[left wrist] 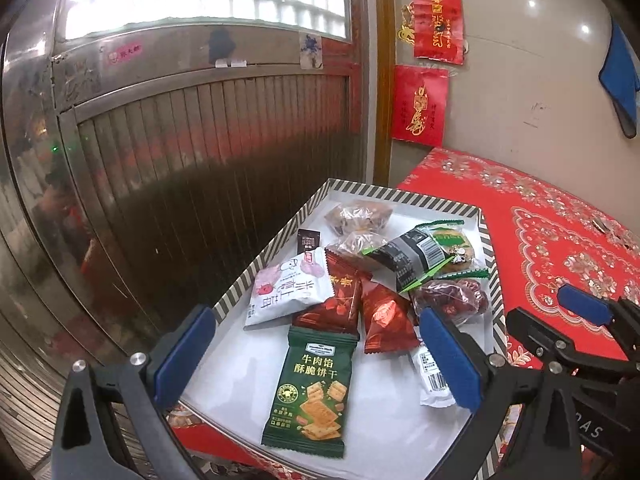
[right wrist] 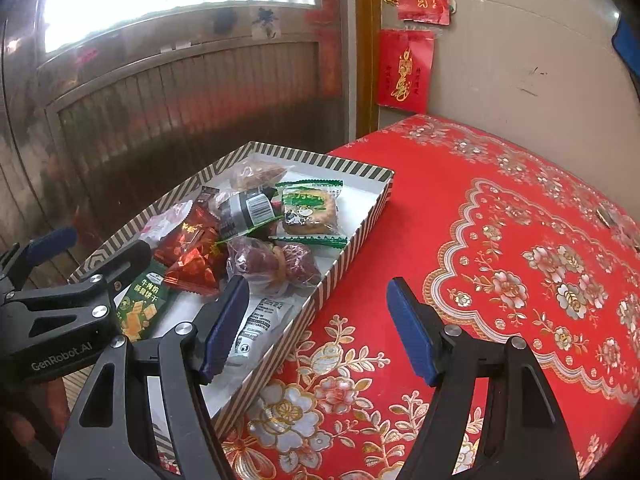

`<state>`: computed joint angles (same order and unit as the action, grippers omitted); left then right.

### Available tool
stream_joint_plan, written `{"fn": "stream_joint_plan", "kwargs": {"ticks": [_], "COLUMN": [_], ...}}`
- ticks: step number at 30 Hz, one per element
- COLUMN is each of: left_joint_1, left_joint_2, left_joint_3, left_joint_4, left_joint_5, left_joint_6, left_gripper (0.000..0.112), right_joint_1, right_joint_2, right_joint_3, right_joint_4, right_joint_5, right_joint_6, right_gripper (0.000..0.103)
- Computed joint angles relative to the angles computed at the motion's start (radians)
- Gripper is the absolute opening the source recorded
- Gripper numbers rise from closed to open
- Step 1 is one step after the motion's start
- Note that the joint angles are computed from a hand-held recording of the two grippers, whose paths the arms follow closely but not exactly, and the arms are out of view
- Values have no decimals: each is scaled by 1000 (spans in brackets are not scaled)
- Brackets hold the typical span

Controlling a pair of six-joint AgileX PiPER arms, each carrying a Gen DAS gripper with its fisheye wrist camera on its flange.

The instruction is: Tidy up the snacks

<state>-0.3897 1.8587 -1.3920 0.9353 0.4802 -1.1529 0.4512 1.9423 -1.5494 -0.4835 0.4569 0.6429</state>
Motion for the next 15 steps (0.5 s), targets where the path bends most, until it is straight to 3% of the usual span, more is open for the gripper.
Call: {"fn": "stream_joint_plan", "kwargs": {"ticks": [15], "left_joint_1": [-23], "left_joint_2": [16], "left_joint_3": [-17], "left_joint_4": [66], "left_joint_5": [47], "left_joint_6": [-36], "left_gripper": [103], "right_joint_1": [0], "right_joint_2": [7], "right_joint_3": [-3], "right_joint_4": [12], "right_joint_5": [2], "right_joint_6": [-9], "right_gripper": [72]}}
